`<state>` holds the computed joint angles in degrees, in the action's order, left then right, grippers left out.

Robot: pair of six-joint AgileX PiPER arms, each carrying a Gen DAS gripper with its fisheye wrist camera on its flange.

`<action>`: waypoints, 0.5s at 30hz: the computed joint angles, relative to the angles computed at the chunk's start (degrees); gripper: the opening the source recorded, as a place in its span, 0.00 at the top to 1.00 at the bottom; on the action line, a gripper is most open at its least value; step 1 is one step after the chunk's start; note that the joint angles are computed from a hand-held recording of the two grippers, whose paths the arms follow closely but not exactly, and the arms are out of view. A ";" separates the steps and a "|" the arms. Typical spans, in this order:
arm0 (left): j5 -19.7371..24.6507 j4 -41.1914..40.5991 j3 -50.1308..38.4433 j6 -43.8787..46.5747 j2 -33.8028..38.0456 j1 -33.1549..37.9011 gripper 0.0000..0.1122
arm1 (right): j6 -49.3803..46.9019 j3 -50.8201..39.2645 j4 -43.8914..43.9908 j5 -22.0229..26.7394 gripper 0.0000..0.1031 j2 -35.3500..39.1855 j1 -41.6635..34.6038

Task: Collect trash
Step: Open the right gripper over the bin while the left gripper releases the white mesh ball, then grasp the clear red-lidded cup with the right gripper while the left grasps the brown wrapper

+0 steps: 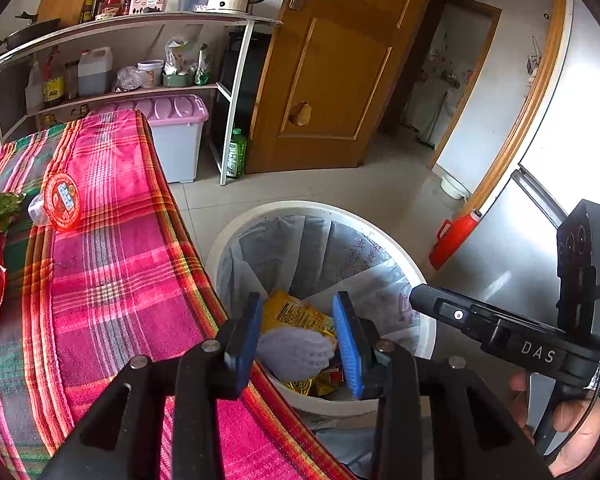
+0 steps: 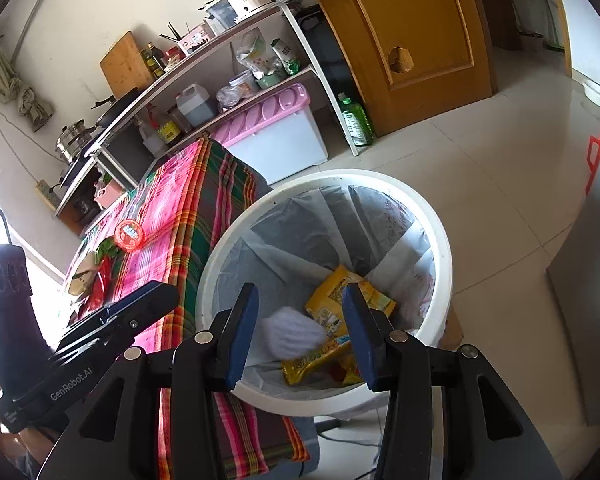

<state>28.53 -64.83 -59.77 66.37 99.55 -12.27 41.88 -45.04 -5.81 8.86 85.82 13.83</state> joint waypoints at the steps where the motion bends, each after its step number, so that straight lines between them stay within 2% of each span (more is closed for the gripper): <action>1: 0.20 -0.26 0.19 0.31 -0.30 0.29 0.66 | 1.51 0.01 -1.44 0.13 0.56 -0.25 0.34; 15: 1.57 -7.49 7.25 9.27 -7.90 6.99 0.66 | 24.36 -0.99 -24.99 1.41 0.57 -3.22 7.23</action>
